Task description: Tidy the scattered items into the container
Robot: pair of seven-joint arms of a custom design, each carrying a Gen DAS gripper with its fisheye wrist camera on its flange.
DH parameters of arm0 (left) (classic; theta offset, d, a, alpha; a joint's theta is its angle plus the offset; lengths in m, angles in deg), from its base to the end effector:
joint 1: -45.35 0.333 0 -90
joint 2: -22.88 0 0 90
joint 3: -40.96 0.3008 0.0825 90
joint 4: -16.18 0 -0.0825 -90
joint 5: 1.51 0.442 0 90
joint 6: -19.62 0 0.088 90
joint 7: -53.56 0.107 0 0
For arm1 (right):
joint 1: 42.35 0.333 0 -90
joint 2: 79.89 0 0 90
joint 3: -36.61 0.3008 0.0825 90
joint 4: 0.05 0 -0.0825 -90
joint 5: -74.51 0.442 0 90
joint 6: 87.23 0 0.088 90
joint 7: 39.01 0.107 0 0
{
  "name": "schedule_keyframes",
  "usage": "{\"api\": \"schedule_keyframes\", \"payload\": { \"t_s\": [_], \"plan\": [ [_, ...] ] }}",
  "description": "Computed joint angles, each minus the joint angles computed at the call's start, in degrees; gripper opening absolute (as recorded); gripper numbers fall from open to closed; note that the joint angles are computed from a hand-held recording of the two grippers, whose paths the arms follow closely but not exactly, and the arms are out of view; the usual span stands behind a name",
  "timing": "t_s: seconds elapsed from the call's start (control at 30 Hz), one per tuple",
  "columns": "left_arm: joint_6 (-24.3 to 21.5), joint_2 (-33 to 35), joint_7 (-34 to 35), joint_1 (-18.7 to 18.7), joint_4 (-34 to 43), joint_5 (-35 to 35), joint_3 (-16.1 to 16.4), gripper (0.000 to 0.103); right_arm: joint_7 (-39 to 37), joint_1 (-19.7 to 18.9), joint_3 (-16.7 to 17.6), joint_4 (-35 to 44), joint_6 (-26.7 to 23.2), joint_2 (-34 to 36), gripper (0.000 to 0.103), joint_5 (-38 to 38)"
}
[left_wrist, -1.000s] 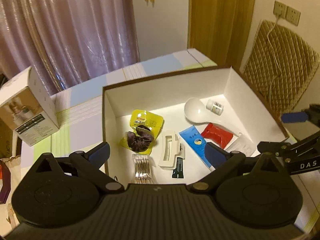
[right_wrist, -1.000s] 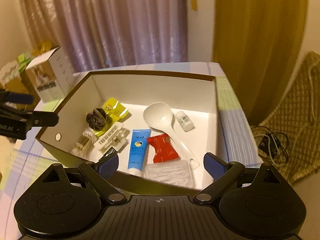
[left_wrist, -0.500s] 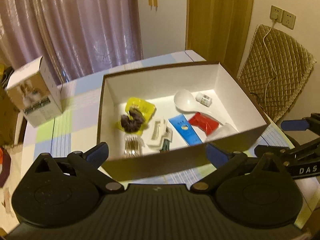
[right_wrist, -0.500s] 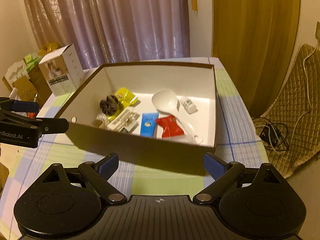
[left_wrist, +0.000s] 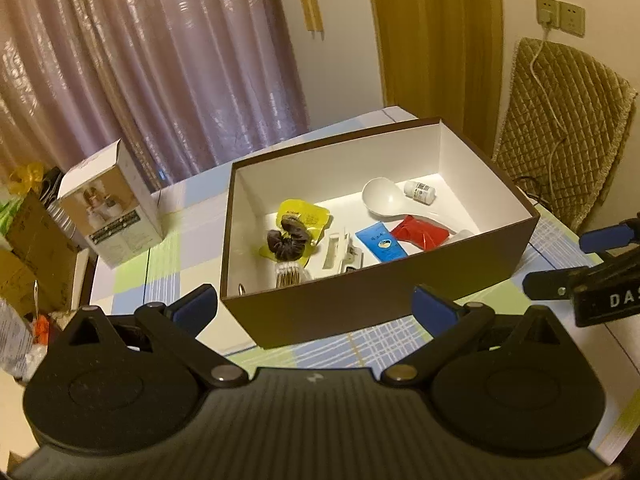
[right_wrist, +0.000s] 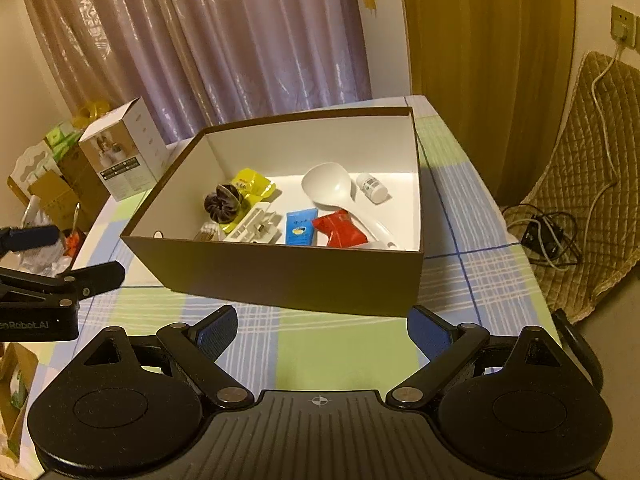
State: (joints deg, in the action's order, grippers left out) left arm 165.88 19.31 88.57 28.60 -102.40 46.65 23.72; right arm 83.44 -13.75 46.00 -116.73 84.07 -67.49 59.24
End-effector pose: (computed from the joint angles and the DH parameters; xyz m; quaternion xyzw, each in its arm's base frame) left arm 0.5139 -0.3616 0.4743 -0.5707 0.7176 -0.2393 0.3196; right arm 0.5235 0.4275 0.3750 -0.7572 0.5426 -0.1111 0.3463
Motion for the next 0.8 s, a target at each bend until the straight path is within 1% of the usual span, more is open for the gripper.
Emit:
{"api": "schedule_keyframes", "payload": {
  "t_s": [0.17, 0.33, 0.47, 0.6, 0.67, 0.8],
  "plan": [
    [0.4, -1.1, 1.1, -0.2, -1.3, -8.6, 0.2, 0.102, 0.0, -0.2, 0.2, -2.6, 0.4, -2.0, 0.097, 0.4],
    [-2.4, -1.7, 2.9, -0.5, -1.5, -14.1, -0.4, 0.102, 0.9, 0.3, -0.2, -4.1, 0.0, -3.4, 0.097, -0.9],
    [-4.2, -2.1, 3.0, -0.7, -1.9, -15.3, -1.0, 0.102, 3.3, 1.3, -1.1, -4.6, -0.9, -4.1, 0.097, -4.7],
    [-4.2, -3.0, 4.0, -0.9, -2.7, -17.4, -1.2, 0.102, 4.7, 1.4, -1.0, -4.9, -1.3, -4.5, 0.097, -6.3],
    [-4.4, -3.4, 4.1, -0.9, -3.1, -17.6, -1.5, 0.102, 4.6, 1.3, -0.7, -5.0, -1.6, -4.6, 0.097, -6.4],
    [-4.7, -4.2, 4.2, -0.8, -3.7, -18.1, -1.9, 0.102, 2.4, 0.7, 0.3, -5.3, -1.9, -4.7, 0.097, -4.2]
  ]
}}
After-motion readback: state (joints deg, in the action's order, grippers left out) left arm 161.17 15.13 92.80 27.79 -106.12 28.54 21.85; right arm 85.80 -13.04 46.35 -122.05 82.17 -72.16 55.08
